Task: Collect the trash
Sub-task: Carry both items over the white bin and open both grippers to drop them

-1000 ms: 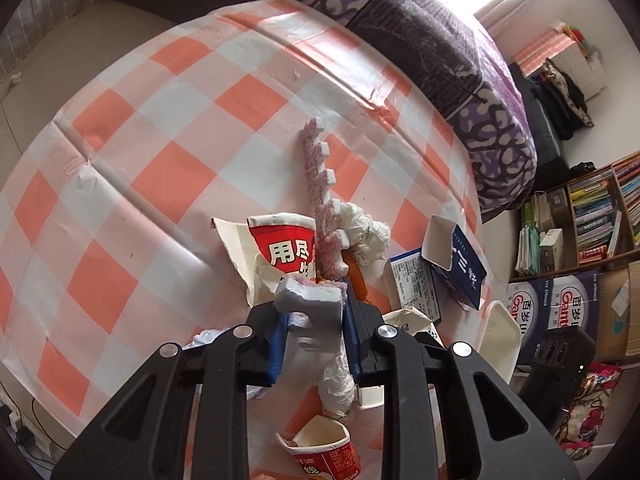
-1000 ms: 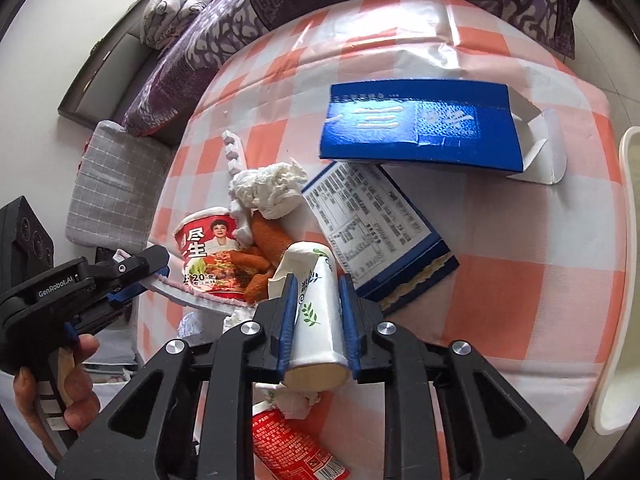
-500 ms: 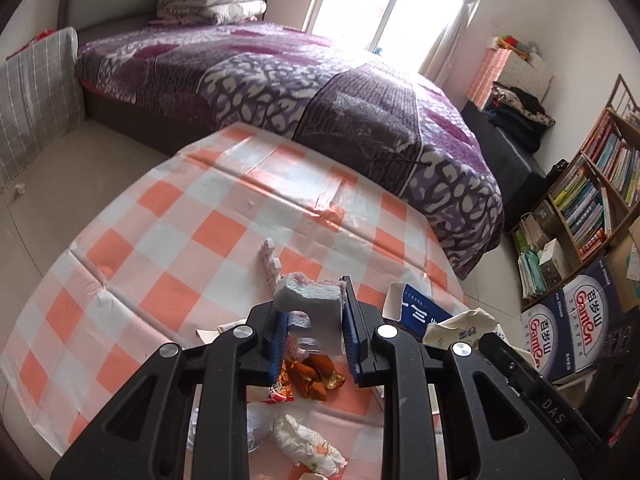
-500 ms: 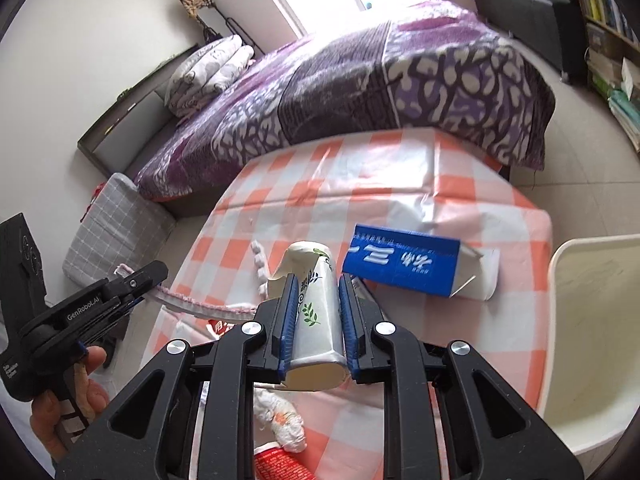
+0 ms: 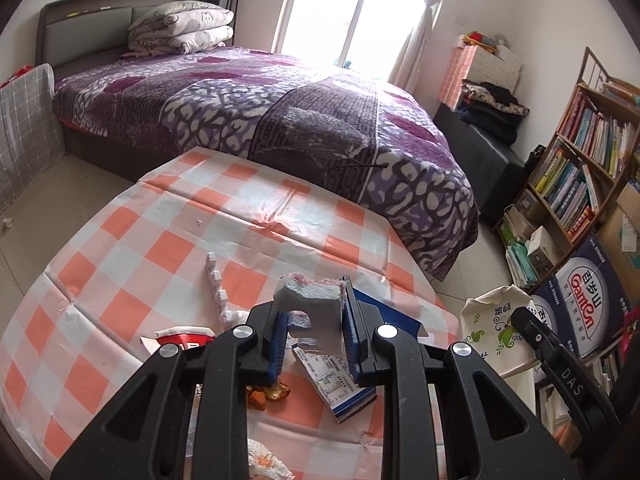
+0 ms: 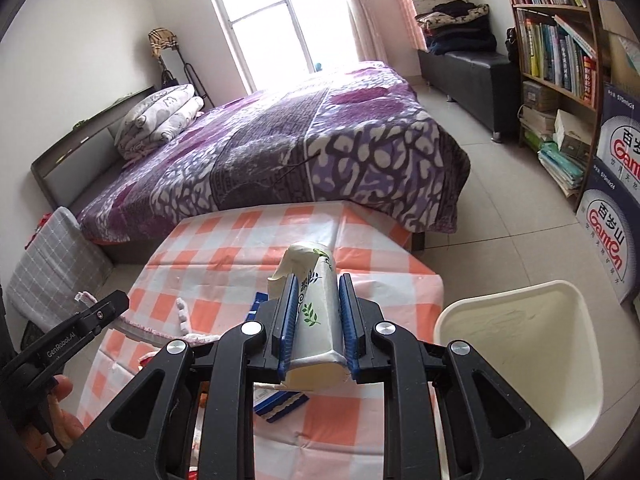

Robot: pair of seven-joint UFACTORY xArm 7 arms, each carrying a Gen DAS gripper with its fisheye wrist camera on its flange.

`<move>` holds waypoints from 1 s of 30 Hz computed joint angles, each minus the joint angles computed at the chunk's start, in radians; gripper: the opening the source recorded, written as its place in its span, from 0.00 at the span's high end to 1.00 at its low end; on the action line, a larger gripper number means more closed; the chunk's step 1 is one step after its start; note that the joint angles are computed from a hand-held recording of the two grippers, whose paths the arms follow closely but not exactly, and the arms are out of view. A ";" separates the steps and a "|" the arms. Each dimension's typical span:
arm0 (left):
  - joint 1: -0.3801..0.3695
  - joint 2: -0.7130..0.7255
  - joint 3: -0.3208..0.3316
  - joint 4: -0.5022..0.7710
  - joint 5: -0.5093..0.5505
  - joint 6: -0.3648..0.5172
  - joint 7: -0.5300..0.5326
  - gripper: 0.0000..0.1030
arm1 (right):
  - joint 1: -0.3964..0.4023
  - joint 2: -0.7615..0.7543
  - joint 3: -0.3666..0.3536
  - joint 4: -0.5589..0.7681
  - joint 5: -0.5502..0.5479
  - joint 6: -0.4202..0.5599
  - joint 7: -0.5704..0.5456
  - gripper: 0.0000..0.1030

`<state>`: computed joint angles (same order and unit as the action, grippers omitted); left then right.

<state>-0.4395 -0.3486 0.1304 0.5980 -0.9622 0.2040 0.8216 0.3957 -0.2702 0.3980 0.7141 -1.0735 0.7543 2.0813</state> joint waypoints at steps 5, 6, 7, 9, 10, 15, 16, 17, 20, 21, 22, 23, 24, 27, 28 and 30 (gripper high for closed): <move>-0.038 0.000 -0.022 -0.005 -0.020 0.004 0.002 0.76 | 0.003 -0.087 -0.001 -0.059 0.103 0.070 -0.054 0.80; -0.046 -0.001 -0.023 -0.004 -0.029 0.010 0.008 0.76 | 0.001 -0.108 0.001 -0.073 0.129 0.083 -0.064 0.80; -0.054 -0.002 -0.025 -0.004 -0.040 0.017 0.015 0.76 | -0.001 -0.129 0.004 -0.086 0.156 0.098 -0.076 0.80; -0.065 0.000 -0.032 -0.001 -0.059 0.034 0.026 0.76 | -0.010 -0.164 0.007 -0.106 0.211 0.129 -0.111 0.80; -0.071 0.001 -0.036 0.001 -0.070 0.048 0.032 0.76 | -0.013 -0.181 0.009 -0.116 0.241 0.148 -0.129 0.80; -0.070 0.011 -0.074 0.011 -0.115 0.137 0.051 0.76 | -0.040 -0.282 0.001 -0.180 0.376 0.185 -0.202 0.78; -0.069 0.015 -0.084 0.012 -0.125 0.155 0.055 0.76 | -0.045 -0.301 0.006 -0.189 0.400 0.198 -0.213 0.77; -0.063 0.018 -0.097 0.014 -0.128 0.168 0.053 0.76 | -0.053 -0.317 0.004 -0.198 0.421 0.210 -0.231 0.75; -0.056 0.024 -0.133 0.011 -0.140 0.203 0.054 0.76 | -0.072 -0.350 0.024 -0.202 0.477 0.268 -0.259 0.31; -0.056 0.027 -0.146 0.012 -0.141 0.212 0.049 0.76 | -0.081 -0.357 0.036 -0.202 0.486 0.289 -0.256 0.27; -0.058 0.029 -0.157 0.011 -0.145 0.219 0.049 0.76 | -0.085 -0.368 0.046 -0.203 0.494 0.309 -0.253 0.26; -0.060 0.031 -0.168 0.010 -0.146 0.225 0.047 0.76 | -0.086 -0.388 0.042 -0.214 0.498 0.309 -0.261 0.24; -0.062 0.036 -0.178 0.011 -0.145 0.232 0.044 0.76 | -0.087 -0.404 0.040 -0.220 0.505 0.314 -0.269 0.23; -0.071 0.046 -0.202 0.012 -0.145 0.253 0.033 0.76 | -0.097 -0.453 0.039 -0.243 0.518 0.319 -0.282 0.19; -0.074 0.050 -0.210 0.013 -0.145 0.259 0.027 0.76 | -0.099 -0.468 0.045 -0.246 0.526 0.325 -0.284 0.18; -0.084 0.061 -0.227 0.018 -0.146 0.269 0.017 0.76 | -0.106 -0.504 0.048 -0.260 0.537 0.329 -0.289 0.17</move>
<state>-0.5230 -0.2877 -0.0961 0.6161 -1.1078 0.4727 0.8390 0.2896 -0.7745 0.4460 0.4537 -0.5366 1.0835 1.7927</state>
